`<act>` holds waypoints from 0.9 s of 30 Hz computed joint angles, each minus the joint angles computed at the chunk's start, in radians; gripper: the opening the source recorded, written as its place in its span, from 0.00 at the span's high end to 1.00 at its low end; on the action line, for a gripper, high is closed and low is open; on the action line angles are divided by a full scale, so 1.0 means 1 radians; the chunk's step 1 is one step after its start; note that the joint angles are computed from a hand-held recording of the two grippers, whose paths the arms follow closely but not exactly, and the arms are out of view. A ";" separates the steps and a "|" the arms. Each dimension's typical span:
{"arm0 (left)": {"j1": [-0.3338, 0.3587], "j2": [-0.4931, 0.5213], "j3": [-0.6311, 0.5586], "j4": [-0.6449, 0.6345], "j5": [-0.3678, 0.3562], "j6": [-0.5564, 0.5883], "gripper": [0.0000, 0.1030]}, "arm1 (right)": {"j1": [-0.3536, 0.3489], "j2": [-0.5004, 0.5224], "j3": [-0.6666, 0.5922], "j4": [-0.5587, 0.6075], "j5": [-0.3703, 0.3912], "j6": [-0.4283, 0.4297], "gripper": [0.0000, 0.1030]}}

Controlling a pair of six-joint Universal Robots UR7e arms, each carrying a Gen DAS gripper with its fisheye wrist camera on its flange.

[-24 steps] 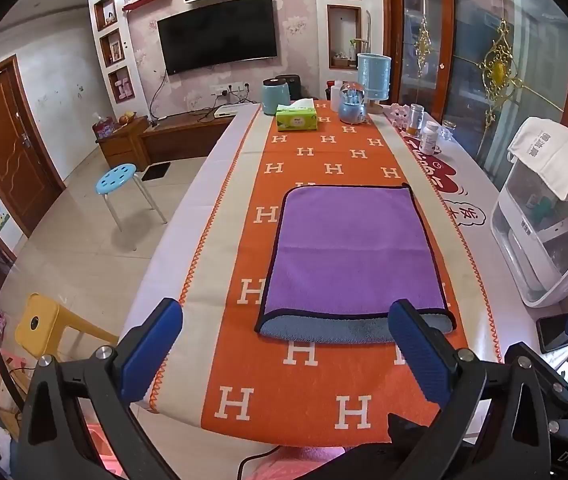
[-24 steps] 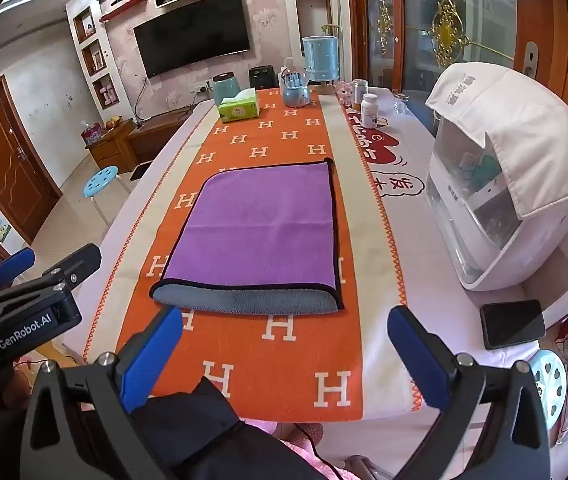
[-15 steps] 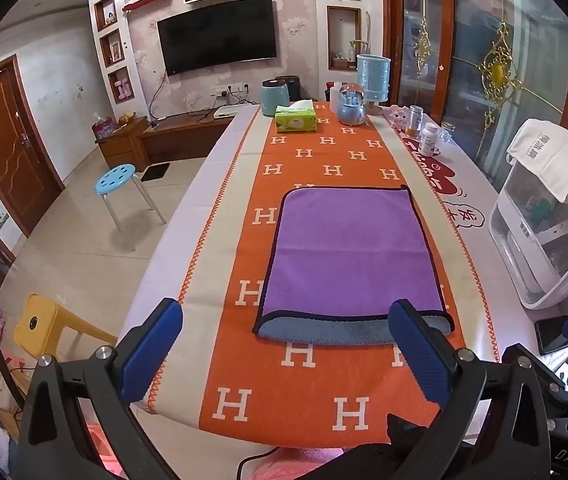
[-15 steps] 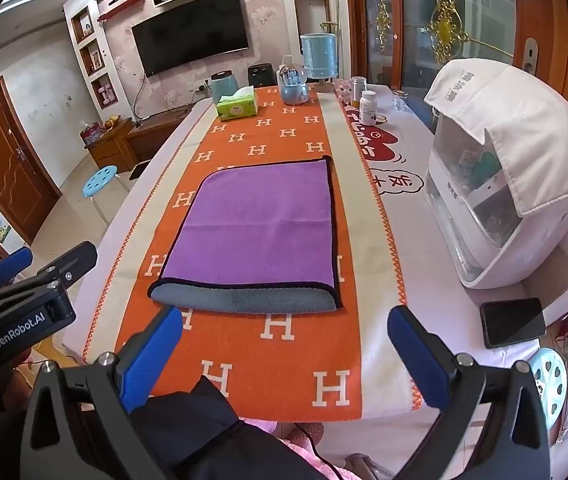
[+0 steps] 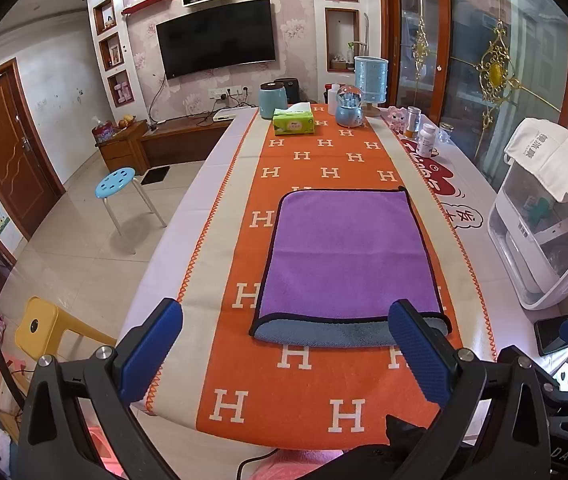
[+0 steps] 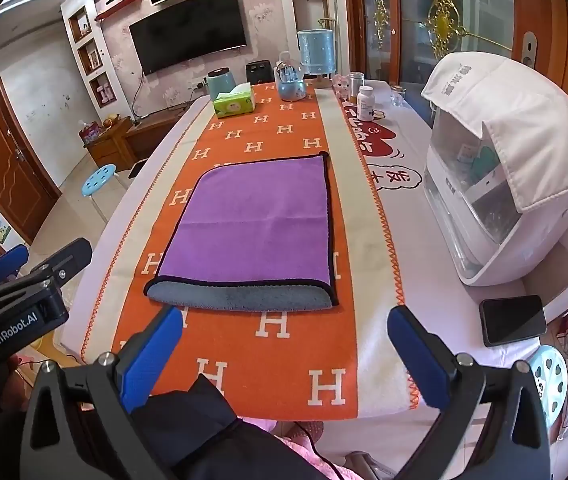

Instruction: Fold towel

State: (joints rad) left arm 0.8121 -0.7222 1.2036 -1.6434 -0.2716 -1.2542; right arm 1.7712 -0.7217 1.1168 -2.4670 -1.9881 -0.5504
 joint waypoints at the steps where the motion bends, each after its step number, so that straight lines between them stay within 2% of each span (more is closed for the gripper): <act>1: -0.001 0.000 -0.001 -0.001 -0.001 0.000 0.01 | -0.002 0.002 -0.003 0.004 -0.001 -0.001 0.00; 18: 0.002 0.029 -0.008 -0.034 -0.010 0.013 0.01 | -0.008 -0.008 0.003 0.023 0.000 -0.001 0.01; 27: 0.008 0.002 0.058 -0.118 -0.051 0.044 0.01 | -0.009 -0.024 0.040 0.001 -0.006 0.001 0.01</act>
State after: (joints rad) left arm 0.8203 -0.7201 1.2611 -1.7613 -0.3229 -1.2098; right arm 1.7624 -0.7460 1.1568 -2.4661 -1.9939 -0.5489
